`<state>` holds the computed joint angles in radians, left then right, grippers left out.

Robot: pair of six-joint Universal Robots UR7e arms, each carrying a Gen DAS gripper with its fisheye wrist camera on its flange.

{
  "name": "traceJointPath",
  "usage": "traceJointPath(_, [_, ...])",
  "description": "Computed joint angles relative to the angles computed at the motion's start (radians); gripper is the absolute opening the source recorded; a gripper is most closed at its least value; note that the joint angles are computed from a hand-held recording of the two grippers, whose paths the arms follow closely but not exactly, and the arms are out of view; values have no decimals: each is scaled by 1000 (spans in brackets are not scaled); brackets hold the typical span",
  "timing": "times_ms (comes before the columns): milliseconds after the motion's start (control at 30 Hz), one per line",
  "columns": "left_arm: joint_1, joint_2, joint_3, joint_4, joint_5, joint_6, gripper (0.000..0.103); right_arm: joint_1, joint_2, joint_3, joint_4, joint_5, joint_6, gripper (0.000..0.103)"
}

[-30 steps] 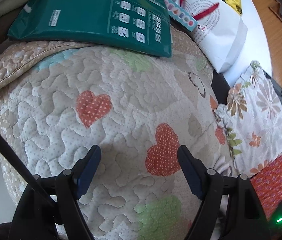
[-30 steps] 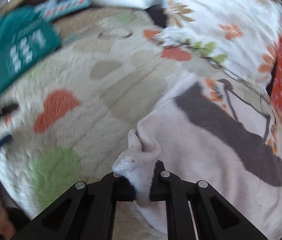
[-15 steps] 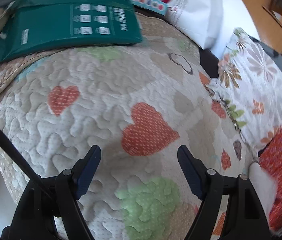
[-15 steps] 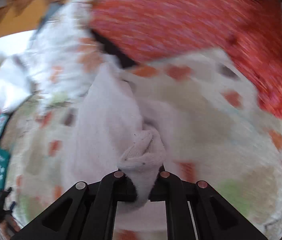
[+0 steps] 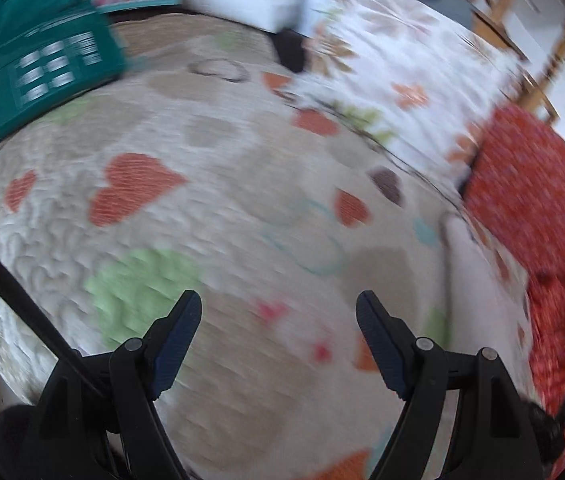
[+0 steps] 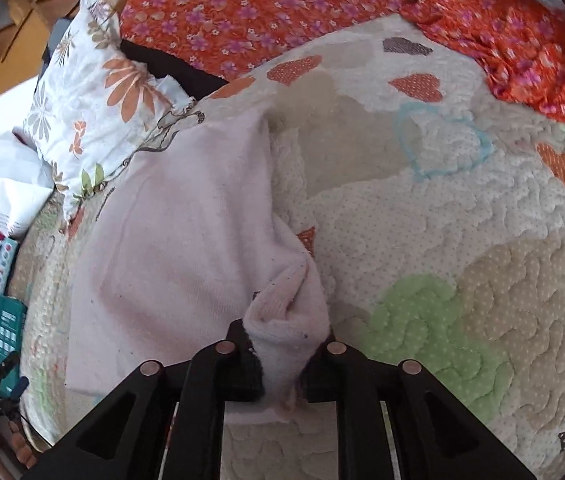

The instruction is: Fold small clothes

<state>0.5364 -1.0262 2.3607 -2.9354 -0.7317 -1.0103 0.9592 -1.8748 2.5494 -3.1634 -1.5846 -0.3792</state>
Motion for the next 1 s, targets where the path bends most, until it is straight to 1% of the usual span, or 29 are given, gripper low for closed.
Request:
traceJointPath(67, [-22, 29, -38, 23, -32, 28, 80, -50, -44, 3, 53, 64, 12, 21])
traceJointPath(100, [-33, 45, -56, 31, -44, 41, 81, -64, -57, 2, 71, 86, 22, 21])
traceJointPath(133, [-47, 70, -84, 41, -56, 63, 81, -93, -90, 6, 100, 131, 29, 21])
traceJointPath(200, [-72, 126, -145, 73, -69, 104, 81, -115, -123, 7, 124, 177, 35, 23])
traceJointPath(233, [-79, 152, -172, 82, -75, 122, 81, -120, -136, 10, 126, 188, 33, 24])
traceJointPath(300, [-92, 219, -239, 96, -91, 170, 81, -116, -149, 15, 108, 183, 30, 25])
traceJointPath(367, [-99, 273, -293, 119, -99, 194, 81, -108, -161, 22, 78, 164, 30, 27])
traceJointPath(433, [-101, 340, -353, 129, -114, 223, 81, -116, -175, 23, 75, 173, 32, 30])
traceJointPath(500, [-96, 389, -392, 130, -112, 245, 81, -130, -190, 24, 84, 189, 31, 31])
traceJointPath(567, [-81, 444, -452, 202, -121, 272, 81, -138, -197, 24, 86, 193, 26, 32])
traceJointPath(633, [-49, 475, -508, 311, -179, 286, 81, -140, -196, 22, 86, 191, 24, 35])
traceJointPath(667, [-39, 474, -511, 321, -203, 287, 81, -142, -197, 21, 89, 195, 23, 39])
traceJointPath(767, [-25, 434, -476, 259, -261, 299, 81, -153, -203, 20, 109, 222, 19, 45])
traceJointPath(833, [-8, 397, -446, 196, -312, 318, 81, -146, -194, 19, 106, 221, 19, 48])
traceJointPath(900, [11, 372, -429, 155, -330, 310, 81, -127, -159, 2, 114, 221, 27, 49])
traceJointPath(1000, [57, 362, -436, 128, -350, 283, 82, -68, -80, -43, 90, 177, 59, 49])
